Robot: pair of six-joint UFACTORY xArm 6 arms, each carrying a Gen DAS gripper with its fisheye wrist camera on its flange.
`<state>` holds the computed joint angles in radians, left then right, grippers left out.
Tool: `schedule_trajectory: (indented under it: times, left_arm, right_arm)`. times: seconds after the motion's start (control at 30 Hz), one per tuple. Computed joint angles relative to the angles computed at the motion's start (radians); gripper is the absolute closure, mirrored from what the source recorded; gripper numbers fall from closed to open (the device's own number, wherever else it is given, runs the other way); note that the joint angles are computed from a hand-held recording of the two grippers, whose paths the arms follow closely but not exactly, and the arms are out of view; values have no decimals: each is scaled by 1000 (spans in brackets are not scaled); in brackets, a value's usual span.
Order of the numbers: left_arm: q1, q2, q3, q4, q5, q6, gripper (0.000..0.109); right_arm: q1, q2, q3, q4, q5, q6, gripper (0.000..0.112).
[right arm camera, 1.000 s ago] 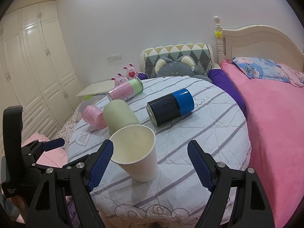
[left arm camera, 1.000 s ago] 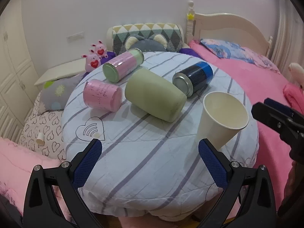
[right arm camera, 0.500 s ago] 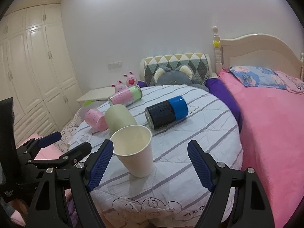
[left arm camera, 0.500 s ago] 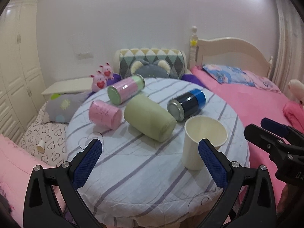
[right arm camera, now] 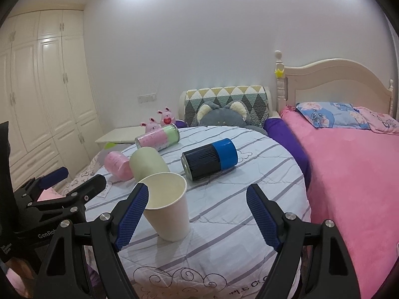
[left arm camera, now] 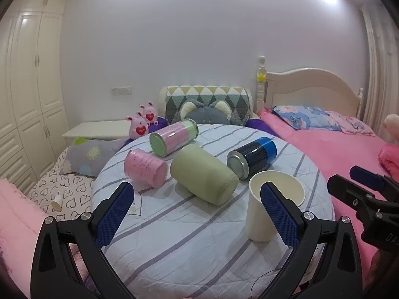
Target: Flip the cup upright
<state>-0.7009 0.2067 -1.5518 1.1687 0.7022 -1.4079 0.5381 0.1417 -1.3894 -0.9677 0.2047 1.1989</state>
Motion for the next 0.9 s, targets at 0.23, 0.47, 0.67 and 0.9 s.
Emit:
schedule_trajectory:
  times: [0.23, 0.47, 0.67, 0.9]
  left_arm:
    - [-7, 9, -2, 52, 3, -36, 6]
    - [-9, 17, -8, 60, 4, -38, 6]
    - [-11, 18, -8, 48, 10, -32, 6]
    - [-11, 18, -9, 44, 15, -28, 6]
  right_arm:
    - [-5, 12, 0, -12, -14, 10, 30]
    - [-3, 13, 3, -56, -18, 51, 30]
    - [6, 8, 4, -55, 4, 43, 30]
    - [7, 3, 9, -60, 12, 47, 30]
